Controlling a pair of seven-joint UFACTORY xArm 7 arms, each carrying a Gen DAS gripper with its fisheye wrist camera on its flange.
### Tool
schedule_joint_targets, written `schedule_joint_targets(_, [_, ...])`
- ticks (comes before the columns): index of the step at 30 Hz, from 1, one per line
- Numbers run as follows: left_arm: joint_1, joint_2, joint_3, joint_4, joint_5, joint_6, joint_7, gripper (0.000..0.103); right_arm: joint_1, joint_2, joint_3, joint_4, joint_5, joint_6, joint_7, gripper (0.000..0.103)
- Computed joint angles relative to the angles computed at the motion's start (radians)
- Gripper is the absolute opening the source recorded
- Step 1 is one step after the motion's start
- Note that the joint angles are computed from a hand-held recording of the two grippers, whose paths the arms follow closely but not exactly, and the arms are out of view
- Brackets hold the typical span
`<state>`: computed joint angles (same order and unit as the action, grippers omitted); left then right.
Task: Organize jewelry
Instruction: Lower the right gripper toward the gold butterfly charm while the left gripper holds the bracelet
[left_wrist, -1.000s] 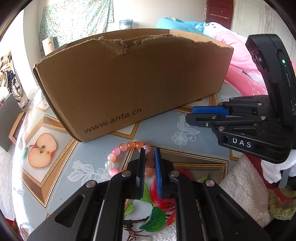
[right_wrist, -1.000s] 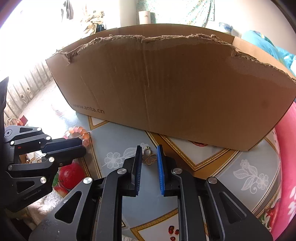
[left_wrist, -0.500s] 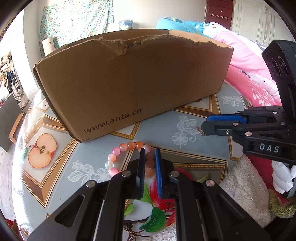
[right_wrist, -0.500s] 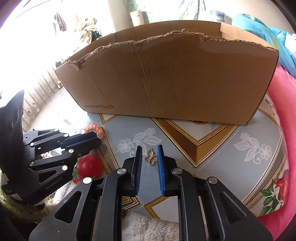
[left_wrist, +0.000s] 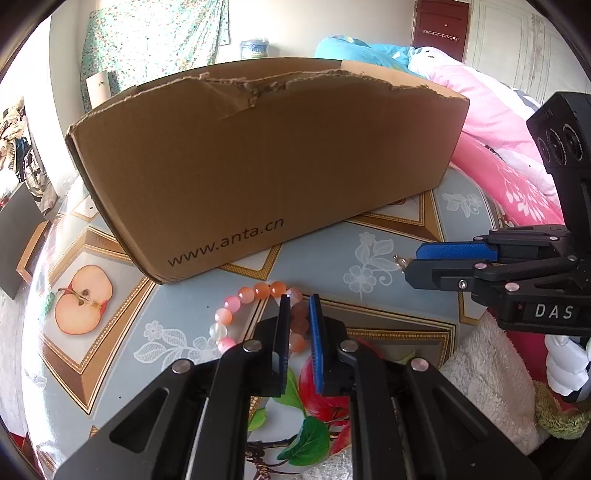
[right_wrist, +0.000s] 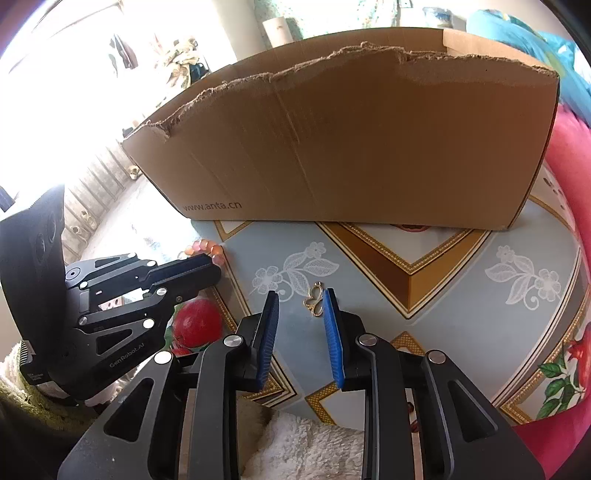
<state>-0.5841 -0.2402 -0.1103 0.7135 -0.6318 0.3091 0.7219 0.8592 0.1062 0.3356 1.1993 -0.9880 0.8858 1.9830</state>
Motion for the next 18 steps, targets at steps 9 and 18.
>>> schedule_joint_targets(9, [0.001,0.001,-0.001,0.001,-0.005,0.0,-0.001,0.01,-0.028,-0.018,-0.005,-0.044,-0.019,-0.102,0.04,0.028])
schedule_joint_targets(18, [0.004,0.001,-0.001,0.002,-0.006,0.003,0.003,0.01,0.002,-0.013,0.01,-0.014,-0.027,-0.047,0.078,0.028])
